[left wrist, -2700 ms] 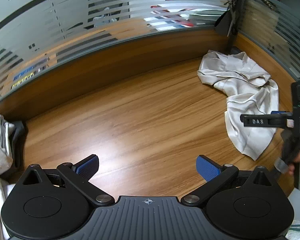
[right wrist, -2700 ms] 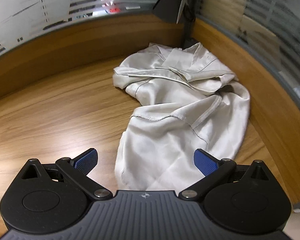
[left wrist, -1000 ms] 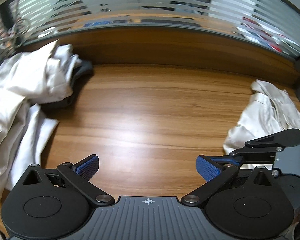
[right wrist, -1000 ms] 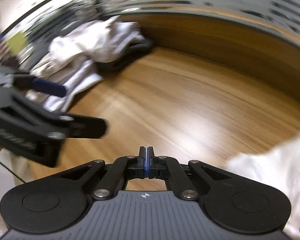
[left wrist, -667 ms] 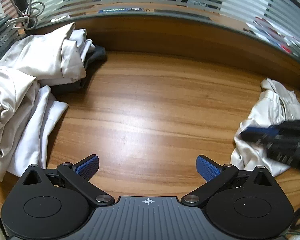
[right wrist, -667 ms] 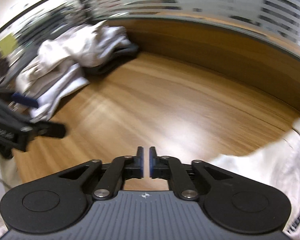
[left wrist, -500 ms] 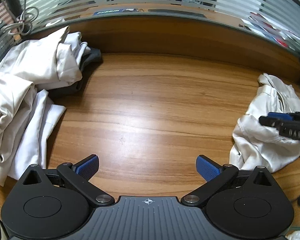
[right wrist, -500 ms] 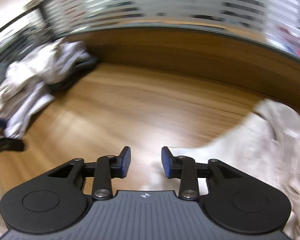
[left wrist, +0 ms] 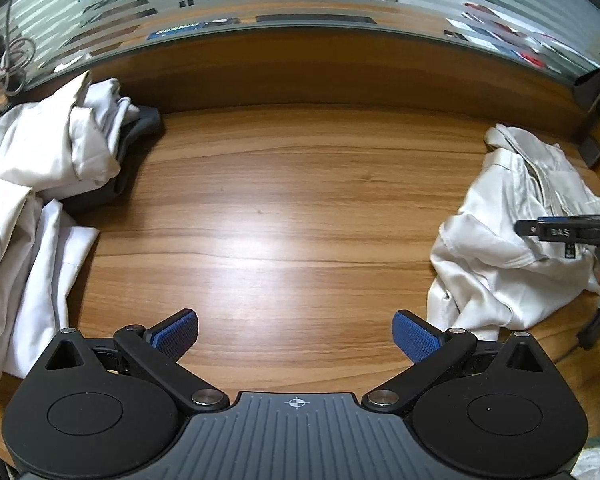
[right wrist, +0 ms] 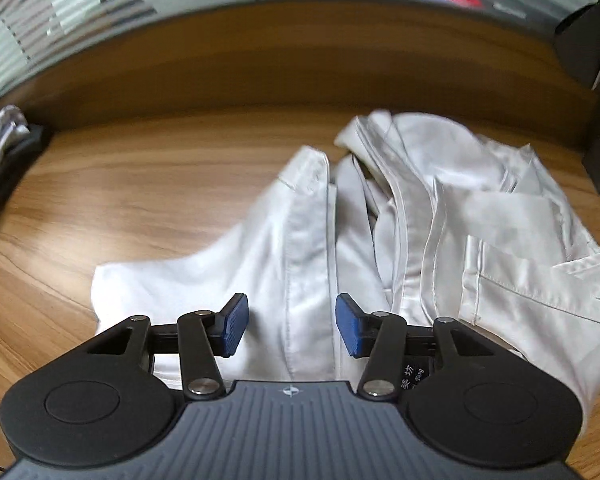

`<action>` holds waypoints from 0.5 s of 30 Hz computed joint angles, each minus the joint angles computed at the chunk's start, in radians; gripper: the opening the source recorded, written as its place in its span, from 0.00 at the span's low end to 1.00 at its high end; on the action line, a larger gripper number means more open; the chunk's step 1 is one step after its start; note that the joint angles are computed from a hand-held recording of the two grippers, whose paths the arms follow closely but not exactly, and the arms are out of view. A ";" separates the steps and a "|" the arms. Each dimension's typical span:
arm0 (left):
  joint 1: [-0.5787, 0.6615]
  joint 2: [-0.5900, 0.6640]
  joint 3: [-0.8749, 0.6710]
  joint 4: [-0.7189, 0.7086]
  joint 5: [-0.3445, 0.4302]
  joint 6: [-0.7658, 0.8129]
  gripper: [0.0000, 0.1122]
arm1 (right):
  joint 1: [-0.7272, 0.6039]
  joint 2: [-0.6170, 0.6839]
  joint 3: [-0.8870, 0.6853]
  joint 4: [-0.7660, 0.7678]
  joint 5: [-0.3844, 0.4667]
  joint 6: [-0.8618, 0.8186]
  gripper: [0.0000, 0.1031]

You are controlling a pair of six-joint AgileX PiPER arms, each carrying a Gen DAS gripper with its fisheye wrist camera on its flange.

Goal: Fold clothes

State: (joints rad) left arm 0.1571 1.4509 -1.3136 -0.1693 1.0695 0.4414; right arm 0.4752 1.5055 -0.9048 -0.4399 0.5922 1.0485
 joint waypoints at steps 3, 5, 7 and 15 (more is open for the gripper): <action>-0.012 0.006 -0.002 -0.002 0.002 -0.002 0.92 | -0.033 0.040 -0.012 0.026 -0.012 -0.052 0.53; -0.017 0.015 -0.010 -0.002 0.005 -0.009 0.92 | -0.048 0.062 -0.021 0.035 -0.019 -0.059 0.53; -0.022 0.023 -0.018 -0.003 0.008 -0.014 0.92 | -0.064 0.066 -0.016 0.058 -0.039 -0.077 0.52; -0.022 0.066 -0.060 -0.044 0.025 -0.046 0.92 | -0.057 0.038 -0.004 0.183 -0.110 -0.199 0.06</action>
State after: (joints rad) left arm 0.1351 1.5172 -1.3734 -0.2135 1.0949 0.3959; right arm 0.4178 1.5432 -0.9093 -0.2574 0.4820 0.8496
